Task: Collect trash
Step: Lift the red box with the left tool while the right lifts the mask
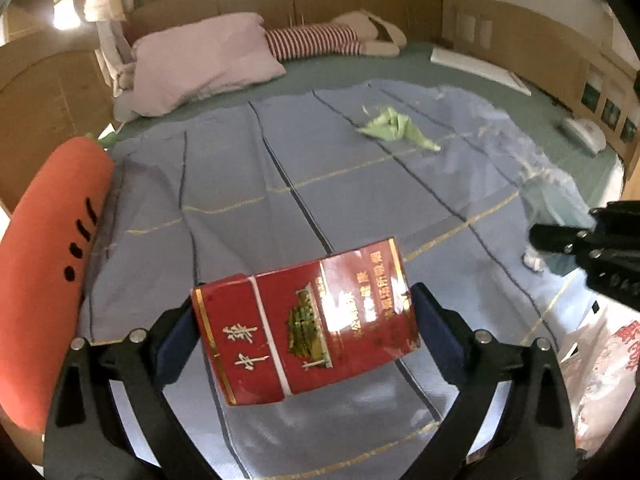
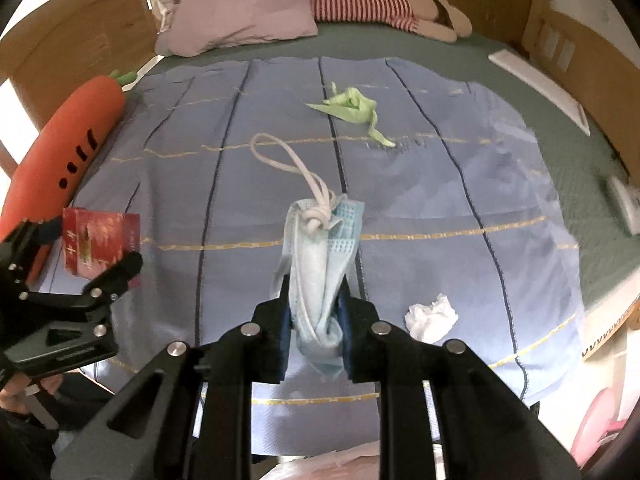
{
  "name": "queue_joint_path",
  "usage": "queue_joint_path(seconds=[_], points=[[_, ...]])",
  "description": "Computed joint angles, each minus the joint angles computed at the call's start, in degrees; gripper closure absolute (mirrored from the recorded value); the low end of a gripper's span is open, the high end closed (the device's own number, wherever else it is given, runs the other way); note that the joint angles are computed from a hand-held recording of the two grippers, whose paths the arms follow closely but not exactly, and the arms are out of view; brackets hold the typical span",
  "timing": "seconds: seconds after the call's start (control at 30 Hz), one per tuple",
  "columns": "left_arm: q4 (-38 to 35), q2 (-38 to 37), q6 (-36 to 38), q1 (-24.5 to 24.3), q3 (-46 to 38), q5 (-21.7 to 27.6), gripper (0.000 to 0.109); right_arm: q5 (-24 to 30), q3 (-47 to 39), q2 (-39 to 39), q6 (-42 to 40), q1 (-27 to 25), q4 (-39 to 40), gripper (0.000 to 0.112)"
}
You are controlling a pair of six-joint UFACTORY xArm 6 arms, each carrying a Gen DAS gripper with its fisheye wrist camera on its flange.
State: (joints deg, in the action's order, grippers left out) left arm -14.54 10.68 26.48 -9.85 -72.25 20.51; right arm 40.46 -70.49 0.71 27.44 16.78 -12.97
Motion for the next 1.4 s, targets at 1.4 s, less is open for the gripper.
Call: queue_joint_path(seconds=[1.4], points=[[-4.7,-5.8,3.7,1.5,5.8,-7.4,0.012,-3.1,-0.6,0.8,-1.5,4.6,2.6,0.091]])
